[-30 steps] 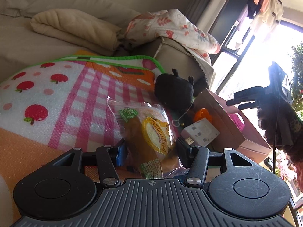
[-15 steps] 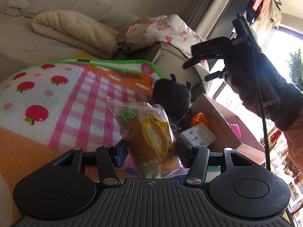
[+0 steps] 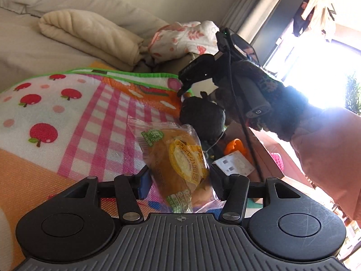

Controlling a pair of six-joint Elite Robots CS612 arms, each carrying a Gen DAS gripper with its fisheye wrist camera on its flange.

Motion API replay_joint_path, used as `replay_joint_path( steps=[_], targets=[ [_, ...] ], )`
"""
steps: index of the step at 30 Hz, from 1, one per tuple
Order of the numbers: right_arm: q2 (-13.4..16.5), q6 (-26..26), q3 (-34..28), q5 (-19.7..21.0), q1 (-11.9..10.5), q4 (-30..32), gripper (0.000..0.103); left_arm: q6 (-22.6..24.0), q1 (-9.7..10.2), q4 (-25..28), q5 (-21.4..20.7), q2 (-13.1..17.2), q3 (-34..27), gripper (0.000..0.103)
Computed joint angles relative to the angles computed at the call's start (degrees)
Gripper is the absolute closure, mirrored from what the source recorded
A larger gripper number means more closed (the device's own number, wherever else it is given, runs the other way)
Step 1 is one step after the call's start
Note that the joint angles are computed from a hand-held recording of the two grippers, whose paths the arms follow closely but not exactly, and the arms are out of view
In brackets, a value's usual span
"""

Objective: Organize objects
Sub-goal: 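Grasp the blister pack of brown candies from the sofa edge with the right gripper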

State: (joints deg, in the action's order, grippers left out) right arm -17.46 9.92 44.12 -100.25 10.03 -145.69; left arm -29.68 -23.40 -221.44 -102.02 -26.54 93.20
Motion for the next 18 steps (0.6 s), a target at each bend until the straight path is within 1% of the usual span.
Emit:
replay_joint_path(
  steps=[3, 5, 10, 14, 15, 17, 18],
  targets=[
    [-2.67, -1.89, 4.72, 0.17, 0.37, -4.88, 0.04, -0.05, 0.01, 0.04, -0.05, 0.01, -0.05, 0.045],
    [-5.4, -2.5, 9.22, 1.34, 0.41, -9.17, 0.04, -0.26, 0.04, 0.02, -0.16, 0.06, -0.12, 0.045],
    [-13.89, -5.69, 23.95, 5.28, 0.34, -23.06, 0.04, -0.37, 0.19, -0.01, -0.7, 0.16, -0.25, 0.045],
    [-21.58, -8.32, 38.09, 9.02, -0.13, -33.15, 0.04, -0.42, 0.29, 0.32, -1.23, 0.09, -0.21, 0.045],
    [-23.01, -8.83, 41.14, 9.1, -0.09, -35.31, 0.04, -0.32, 0.29, 0.91, -1.2, 0.0, -0.26, 0.045],
    [-25.44, -9.93, 47.01, 7.3, 0.33, -39.78, 0.04, 0.11, 0.23, 1.65, -1.16, -0.16, -0.24, 0.045],
    [-26.38, -10.3, 49.68, 7.1, 0.26, -41.97, 0.04, 0.41, 0.2, 1.98, -1.16, -0.26, -0.2, 0.045]
  ],
)
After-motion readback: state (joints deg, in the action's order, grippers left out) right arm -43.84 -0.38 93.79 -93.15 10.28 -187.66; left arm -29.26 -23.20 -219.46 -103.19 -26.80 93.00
